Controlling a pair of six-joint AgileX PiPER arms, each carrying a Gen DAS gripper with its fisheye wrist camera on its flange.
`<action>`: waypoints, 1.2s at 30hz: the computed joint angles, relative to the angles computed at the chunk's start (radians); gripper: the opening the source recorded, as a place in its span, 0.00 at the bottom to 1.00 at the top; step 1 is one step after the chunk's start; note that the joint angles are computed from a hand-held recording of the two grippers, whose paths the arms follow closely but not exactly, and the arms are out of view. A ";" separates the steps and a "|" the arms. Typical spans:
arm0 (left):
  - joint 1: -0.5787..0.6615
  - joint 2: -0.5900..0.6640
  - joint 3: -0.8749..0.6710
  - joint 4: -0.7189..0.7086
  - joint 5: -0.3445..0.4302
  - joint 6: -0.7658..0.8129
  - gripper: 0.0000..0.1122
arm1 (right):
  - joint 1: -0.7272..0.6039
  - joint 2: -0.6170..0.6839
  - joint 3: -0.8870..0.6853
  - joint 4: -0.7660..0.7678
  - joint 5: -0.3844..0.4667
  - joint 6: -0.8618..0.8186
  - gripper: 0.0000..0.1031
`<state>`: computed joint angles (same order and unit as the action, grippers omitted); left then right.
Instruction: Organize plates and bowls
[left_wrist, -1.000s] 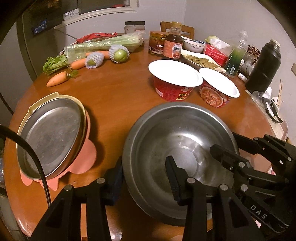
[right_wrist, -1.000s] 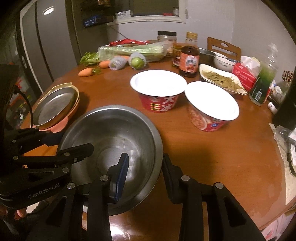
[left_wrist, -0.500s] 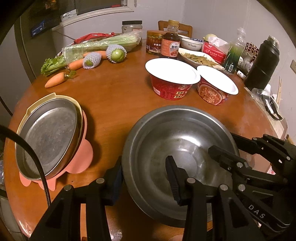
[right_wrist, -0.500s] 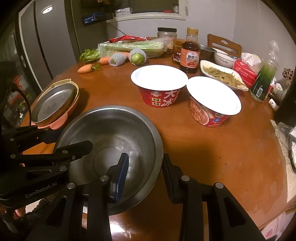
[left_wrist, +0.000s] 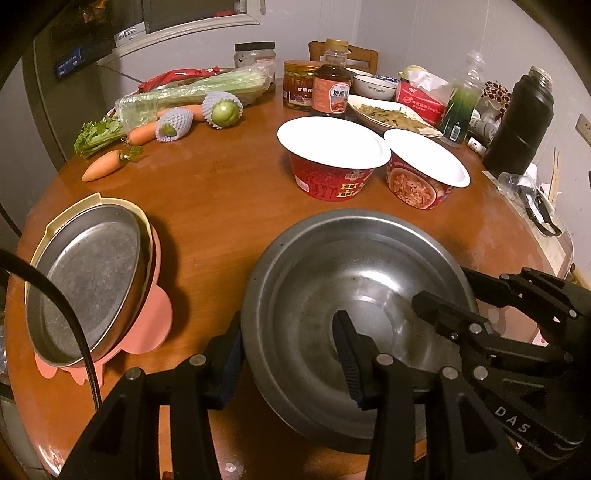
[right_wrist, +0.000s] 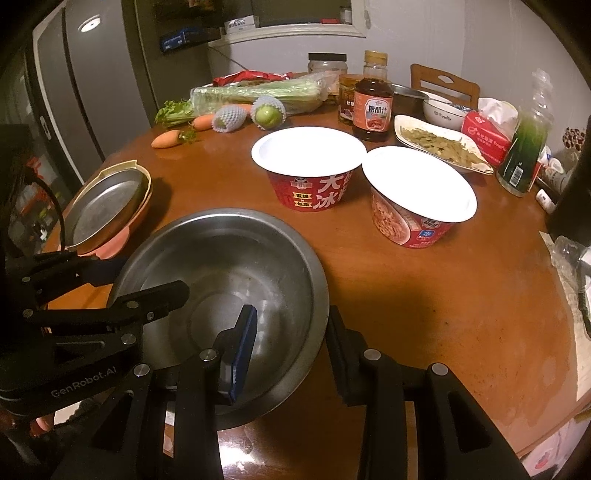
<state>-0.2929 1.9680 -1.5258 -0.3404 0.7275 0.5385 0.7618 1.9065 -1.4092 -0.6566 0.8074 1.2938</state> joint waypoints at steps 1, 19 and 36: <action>0.002 0.003 -0.004 -0.004 0.006 0.002 0.41 | -0.002 -0.003 0.003 0.002 -0.005 0.001 0.39; 0.022 -0.023 -0.002 -0.013 -0.010 0.008 0.46 | -0.016 -0.057 0.062 -0.022 0.003 0.059 0.41; 0.078 0.028 -0.203 0.002 0.062 -0.055 0.46 | -0.063 -0.123 0.093 -0.061 -0.032 0.107 0.41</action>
<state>-0.2149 1.9964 -1.7288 -0.3380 0.7890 0.4835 0.6990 1.7832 -1.3160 -0.7179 0.7753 1.4005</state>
